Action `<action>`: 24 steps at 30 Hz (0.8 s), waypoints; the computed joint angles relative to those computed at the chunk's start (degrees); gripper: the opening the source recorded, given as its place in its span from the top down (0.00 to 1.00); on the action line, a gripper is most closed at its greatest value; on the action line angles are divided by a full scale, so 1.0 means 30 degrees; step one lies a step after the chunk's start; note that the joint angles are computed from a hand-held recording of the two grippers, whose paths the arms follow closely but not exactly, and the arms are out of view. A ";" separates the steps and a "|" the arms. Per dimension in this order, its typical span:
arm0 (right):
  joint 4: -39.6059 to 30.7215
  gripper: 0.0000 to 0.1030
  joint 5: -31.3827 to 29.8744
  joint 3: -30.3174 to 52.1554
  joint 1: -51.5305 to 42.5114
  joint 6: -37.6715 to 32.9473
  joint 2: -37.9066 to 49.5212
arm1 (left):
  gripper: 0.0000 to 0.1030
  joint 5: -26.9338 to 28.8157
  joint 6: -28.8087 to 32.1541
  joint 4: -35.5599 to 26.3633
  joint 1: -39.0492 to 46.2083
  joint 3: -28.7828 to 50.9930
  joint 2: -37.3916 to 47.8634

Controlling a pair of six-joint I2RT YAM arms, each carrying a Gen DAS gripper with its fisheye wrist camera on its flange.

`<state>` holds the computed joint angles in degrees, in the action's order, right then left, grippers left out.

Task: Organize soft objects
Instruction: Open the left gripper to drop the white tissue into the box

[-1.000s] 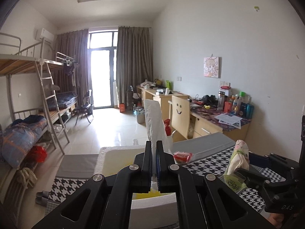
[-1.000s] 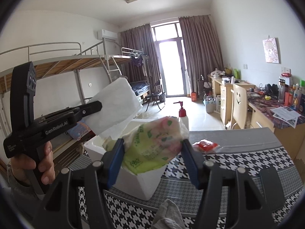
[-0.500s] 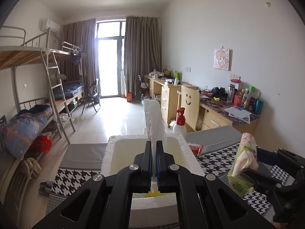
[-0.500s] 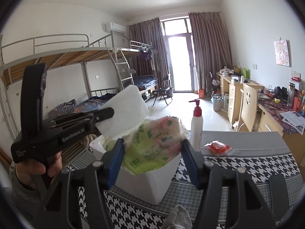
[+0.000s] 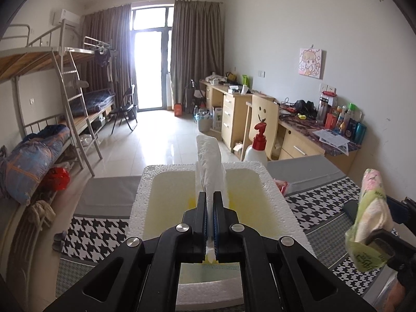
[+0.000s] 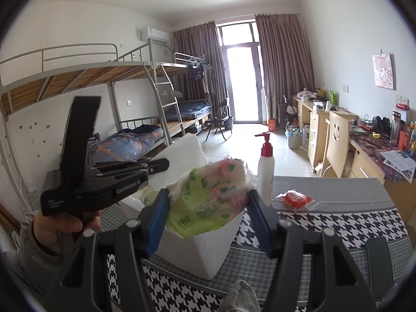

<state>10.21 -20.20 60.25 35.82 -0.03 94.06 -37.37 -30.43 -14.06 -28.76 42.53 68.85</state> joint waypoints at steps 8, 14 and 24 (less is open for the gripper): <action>-0.0311 0.38 0.0662 0.0360 0.0276 0.0008 0.0212 | 0.69 0.1292 0.0719 0.0392 0.0614 -0.0228 0.0084; -0.0355 0.38 0.0961 0.0573 0.0460 0.0080 0.0388 | 0.19 0.0486 0.0316 0.0346 0.0461 -0.0938 -0.1099; -0.0406 0.38 0.1391 0.0942 0.0610 0.0128 0.0634 | 0.01 -0.1601 -0.0338 -0.0303 -0.0256 -0.1747 -0.2973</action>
<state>8.99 -16.02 63.08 37.65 0.35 95.96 -42.18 -31.45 -14.97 -29.53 37.29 59.93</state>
